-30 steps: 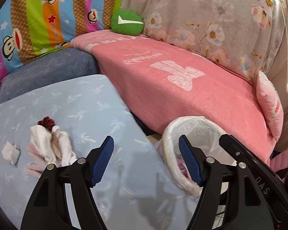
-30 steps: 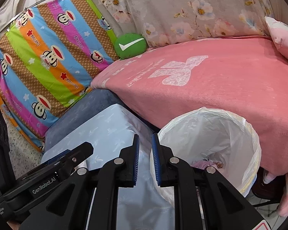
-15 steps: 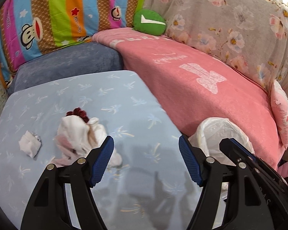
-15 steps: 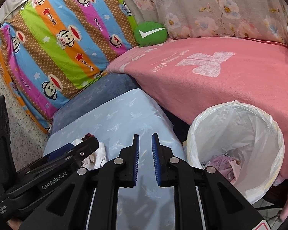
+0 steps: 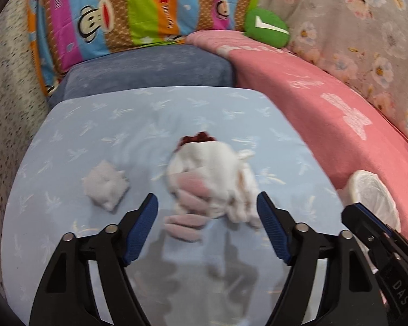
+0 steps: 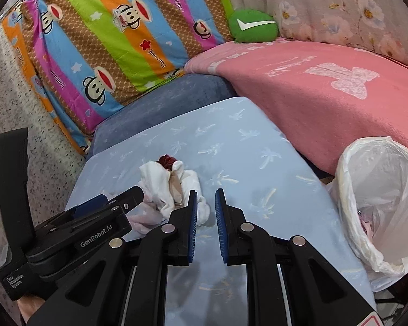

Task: Collect trash
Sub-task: 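Withdraw both open tools from the bin back to the white items, then grasp the white sock with the left tool while the right grasps the clear plastic bag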

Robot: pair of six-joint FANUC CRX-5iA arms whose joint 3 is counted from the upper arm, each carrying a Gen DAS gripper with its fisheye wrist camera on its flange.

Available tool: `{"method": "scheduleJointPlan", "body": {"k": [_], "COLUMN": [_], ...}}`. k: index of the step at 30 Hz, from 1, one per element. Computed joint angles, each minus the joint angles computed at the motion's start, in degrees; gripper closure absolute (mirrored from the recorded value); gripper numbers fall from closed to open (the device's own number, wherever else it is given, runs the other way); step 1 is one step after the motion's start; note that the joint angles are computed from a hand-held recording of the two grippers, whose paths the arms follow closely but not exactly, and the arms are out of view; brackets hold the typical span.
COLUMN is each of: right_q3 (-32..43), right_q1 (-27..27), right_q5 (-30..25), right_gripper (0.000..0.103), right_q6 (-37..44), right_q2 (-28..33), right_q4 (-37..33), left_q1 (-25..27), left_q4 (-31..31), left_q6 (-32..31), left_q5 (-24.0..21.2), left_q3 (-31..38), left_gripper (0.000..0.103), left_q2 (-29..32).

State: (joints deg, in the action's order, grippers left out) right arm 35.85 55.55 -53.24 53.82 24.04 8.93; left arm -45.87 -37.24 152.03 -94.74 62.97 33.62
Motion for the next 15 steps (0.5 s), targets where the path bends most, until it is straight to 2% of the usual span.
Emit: {"method": "scheduleJointPlan", "body": {"k": [2, 4, 9, 15], "right_q3": [1.52, 3.15, 8.56, 15.55], "right_q1": [0.73, 1.57, 3.18, 4.82], "right_q5": [-0.77, -1.6, -4.72, -8.31], "right_gripper": [0.085, 0.079, 0.077, 0.069], "right_q6": [0.7, 1.53, 3.54, 5.38], "right_q2": [1.19, 2.57, 6.39, 11.68], "right_q4": [-0.39, -1.2, -3.29, -4.45], "left_q1": [0.27, 0.89, 2.77, 4.55], "left_q4": [-0.7, -0.6, 0.26, 1.29], "left_q6": [1.78, 3.71, 9.32, 11.56], "left_q5": [-0.59, -0.28, 0.79, 2.86], "left_q3": [-3.65, -8.28, -17.56, -22.36], "left_gripper": [0.026, 0.025, 0.025, 0.024], "left_q2": [-2.09, -4.78, -10.39, -13.36]}}
